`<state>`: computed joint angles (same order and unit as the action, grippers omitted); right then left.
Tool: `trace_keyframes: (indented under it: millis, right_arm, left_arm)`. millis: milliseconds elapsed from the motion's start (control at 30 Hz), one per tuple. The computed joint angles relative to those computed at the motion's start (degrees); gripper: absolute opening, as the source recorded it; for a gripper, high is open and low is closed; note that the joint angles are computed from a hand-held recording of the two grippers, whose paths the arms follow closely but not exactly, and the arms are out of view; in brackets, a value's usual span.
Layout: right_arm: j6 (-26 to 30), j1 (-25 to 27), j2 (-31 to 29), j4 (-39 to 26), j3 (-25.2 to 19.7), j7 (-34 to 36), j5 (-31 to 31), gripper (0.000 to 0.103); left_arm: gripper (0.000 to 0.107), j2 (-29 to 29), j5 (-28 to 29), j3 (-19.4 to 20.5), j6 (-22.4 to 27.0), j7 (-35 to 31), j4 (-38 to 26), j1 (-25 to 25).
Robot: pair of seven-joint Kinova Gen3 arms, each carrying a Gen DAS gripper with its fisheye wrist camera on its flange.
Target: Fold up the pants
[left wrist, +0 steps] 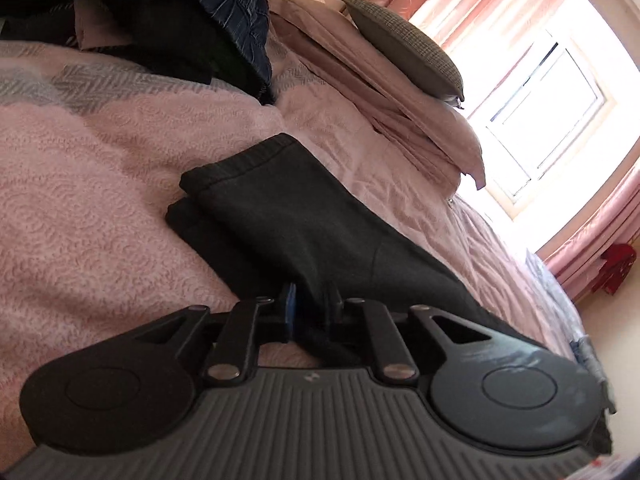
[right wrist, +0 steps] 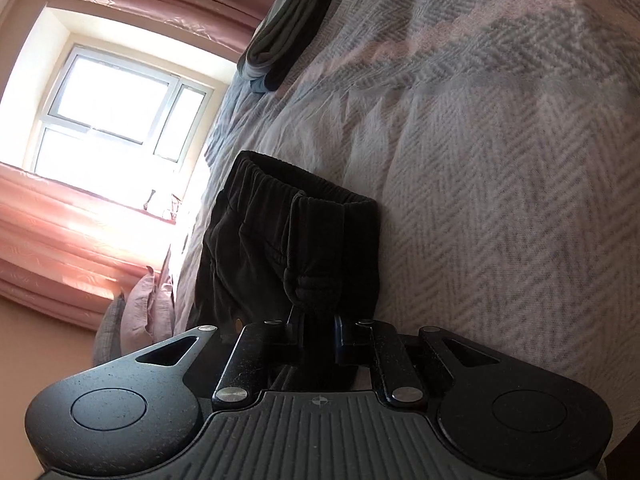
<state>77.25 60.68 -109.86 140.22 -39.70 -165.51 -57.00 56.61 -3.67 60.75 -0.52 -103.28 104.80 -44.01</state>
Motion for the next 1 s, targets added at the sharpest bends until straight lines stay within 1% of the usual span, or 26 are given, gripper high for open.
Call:
trace_keyframes:
  millis: [100, 167, 233, 267, 300, 333, 367, 433, 467, 500, 567, 633, 667, 733, 767, 800, 833, 867, 900, 933, 1000]
  right_arm:
    - [1.3, 0.5, -1.2, -1.2, -0.1, -1.6, 0.3, 0.009]
    - [2.0, 0.8, -1.7, -1.7, 0.2, -1.6, 0.5, 0.009]
    - [3.0, 1.7, -1.2, -2.1, 1.1, 0.6, 0.8, 0.009]
    - [3.6, 2.4, -0.8, -2.4, 1.6, 1.7, 0.9, 0.009]
    - [3.7, 2.8, -0.3, -2.7, 1.7, 2.7, 1.1, 0.009]
    - [3.5, 2.7, 0.2, -3.1, 1.7, 2.9, 1.6, 0.009]
    - [3.4, 2.7, 0.3, -3.3, 2.0, 2.9, 2.1, 0.008]
    - [1.7, 1.6, 0.6, -3.6, 2.3, 2.4, 3.8, 0.008]
    - [1.1, 1.3, 0.7, -3.6, 2.8, 3.1, 4.5, 0.008]
    - [0.4, 0.9, 1.4, -3.7, 2.8, 3.4, 5.1, 0.008]
    - [-0.3, 0.7, 2.7, -3.4, 1.9, 4.0, 4.9, 0.008]
    - [0.8, 1.2, 3.6, -2.9, 0.1, 5.0, 3.4, 0.008]
    - [1.5, 1.2, 2.8, -2.5, -0.5, 4.0, 2.6, 0.008]
    - [3.6, 1.2, 0.2, -2.1, 0.1, 1.9, 2.1, 0.008]
    - [3.4, 0.9, 0.5, -2.9, -0.7, 2.2, 2.6, 0.008]
    - [3.8, 1.0, 1.8, -4.6, -1.6, 3.4, 3.9, 0.014]
    - [5.0, 2.0, 4.2, -7.3, -2.6, 5.6, 6.2, 0.024]
    - [6.6, 3.1, 6.8, -9.9, -3.5, 7.9, 8.6, 0.043]
    - [7.9, 4.3, 9.5, -12.6, -4.7, 10.2, 10.9, 0.051]
    - [8.3, 5.0, 12.1, -15.2, -6.6, 12.6, 13.2, 0.051]
    - [9.2, 7.3, 14.2, -20.5, -9.1, 17.2, 17.9, 0.051]
  left_arm:
    - [0.017, 1.3, 1.0, 0.8, 1.4, 0.3, -1.2, -0.8]
    - [0.017, 1.0, 4.1, 0.2, 2.5, -1.2, -2.5, -0.4]
    - [0.013, 0.9, 8.5, -0.3, 3.6, -4.6, -3.9, -0.1]
    - [0.008, 0.8, 10.3, -0.8, 4.2, -6.1, -4.7, 0.4]
    - [0.001, 0.6, 12.3, -1.1, 4.5, -8.1, -5.1, 0.5]
    - [0.001, 0.5, 13.4, -0.8, 4.6, -10.2, -5.0, 0.2]
    - [0.000, 0.4, 14.2, -0.1, 4.0, -12.2, -4.2, -0.5]
    - [0.000, 1.1, 13.4, 2.7, 1.7, -15.0, -1.9, -2.8]
    - [0.000, 1.3, 12.8, 3.5, 1.4, -15.5, -1.0, -3.7]
    - [0.001, 1.2, 12.1, 3.3, 1.8, -15.0, -0.9, -3.9]
    - [0.001, 0.1, 8.5, 0.6, 2.7, -11.3, -1.5, -2.2]
    - [0.002, -0.2, 4.6, -1.3, 1.6, -8.1, -1.3, -0.6]
    - [0.002, -0.6, 2.9, -1.7, 0.7, -6.9, -0.7, -0.2]
    - [0.003, -1.7, 1.6, -2.1, -1.0, -5.5, 0.6, -0.1]
    - [0.006, -2.9, 2.2, -3.1, -1.1, -5.4, 0.9, 0.5]
    - [0.013, -5.1, 3.7, -5.2, -0.7, -5.7, 0.9, 1.8]
    - [0.021, -7.8, 5.9, -7.5, -0.8, -6.6, 1.4, 3.3]
    - [0.023, -10.4, 8.3, -9.8, -1.7, -7.6, 2.1, 4.9]
    - [0.020, -13.1, 10.6, -12.3, -2.5, -8.6, 2.8, 6.9]
    - [0.020, -15.7, 12.9, -15.0, -3.9, -9.9, 3.8, 9.2]
    - [0.020, -20.9, 17.5, -20.1, -6.3, -14.0, 5.6, 14.4]
